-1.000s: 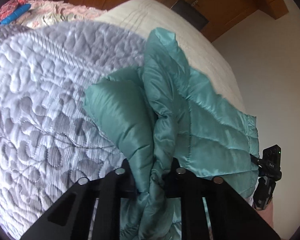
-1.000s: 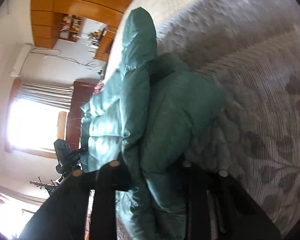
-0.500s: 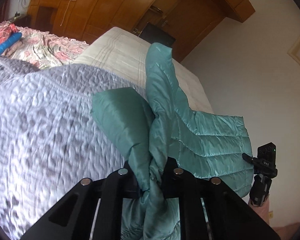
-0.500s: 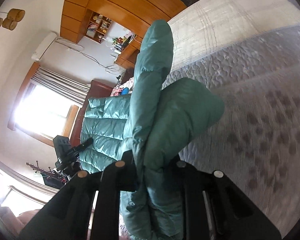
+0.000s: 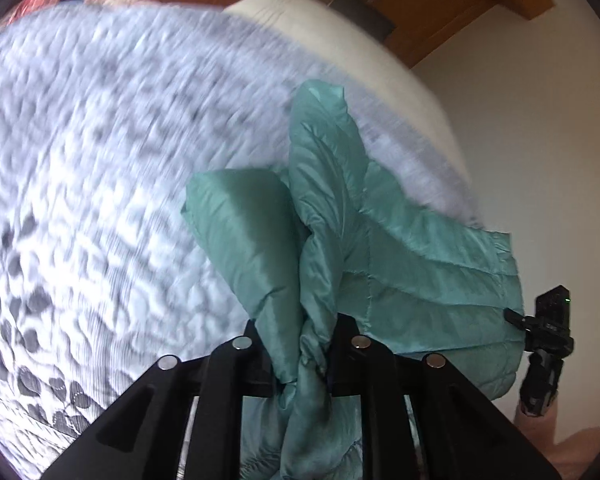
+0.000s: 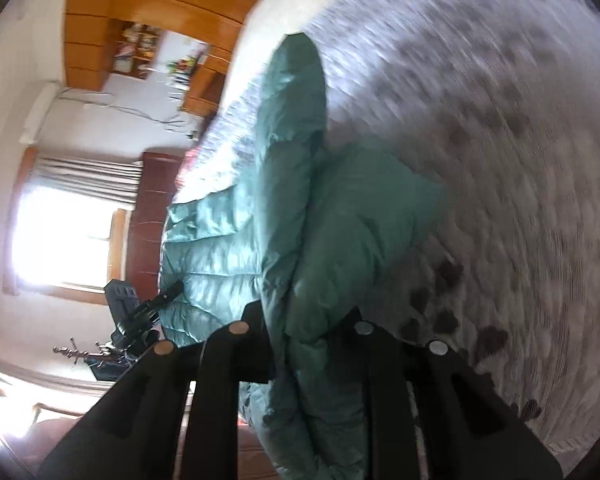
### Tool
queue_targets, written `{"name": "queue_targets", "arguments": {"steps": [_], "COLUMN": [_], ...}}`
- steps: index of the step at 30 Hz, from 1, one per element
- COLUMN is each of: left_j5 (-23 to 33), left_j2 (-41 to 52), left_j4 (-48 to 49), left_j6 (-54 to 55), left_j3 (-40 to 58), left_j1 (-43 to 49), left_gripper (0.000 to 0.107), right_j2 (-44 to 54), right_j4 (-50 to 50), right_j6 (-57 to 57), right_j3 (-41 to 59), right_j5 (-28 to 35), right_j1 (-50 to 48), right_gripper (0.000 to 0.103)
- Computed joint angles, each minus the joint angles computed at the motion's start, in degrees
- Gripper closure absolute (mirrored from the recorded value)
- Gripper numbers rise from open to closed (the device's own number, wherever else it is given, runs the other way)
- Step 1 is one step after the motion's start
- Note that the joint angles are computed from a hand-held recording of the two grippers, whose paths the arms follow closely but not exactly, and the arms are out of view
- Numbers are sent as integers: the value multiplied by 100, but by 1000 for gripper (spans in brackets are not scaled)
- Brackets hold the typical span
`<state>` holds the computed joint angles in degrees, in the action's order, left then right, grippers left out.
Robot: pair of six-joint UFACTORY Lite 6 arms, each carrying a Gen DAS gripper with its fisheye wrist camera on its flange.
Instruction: Fold large clothes
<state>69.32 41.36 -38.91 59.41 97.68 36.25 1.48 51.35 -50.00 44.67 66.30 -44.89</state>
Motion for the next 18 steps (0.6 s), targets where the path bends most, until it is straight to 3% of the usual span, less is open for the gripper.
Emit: {"name": "queue_targets", "arguments": {"steps": [4, 12, 16, 18], "left_j5": [-328, -711, -647, -468], "left_j2": [385, 214, 243, 207], "left_j4": [-80, -226, 92, 178], "left_j6": [252, 655, 269, 134], "left_j3": [-189, -842, -512, -264], "left_j1": [49, 199, 159, 260], "left_gripper": [85, 73, 61, 61], "right_j2": [483, 794, 525, 231], "right_j4": [146, 537, 148, -88], "right_j6": [-339, -664, -538, -410], "right_j3": [-361, -574, -478, -440], "right_j5": [-549, -653, -686, -566], "right_j1": [58, 84, -130, -299], "right_gripper": [83, 78, 58, 57]}}
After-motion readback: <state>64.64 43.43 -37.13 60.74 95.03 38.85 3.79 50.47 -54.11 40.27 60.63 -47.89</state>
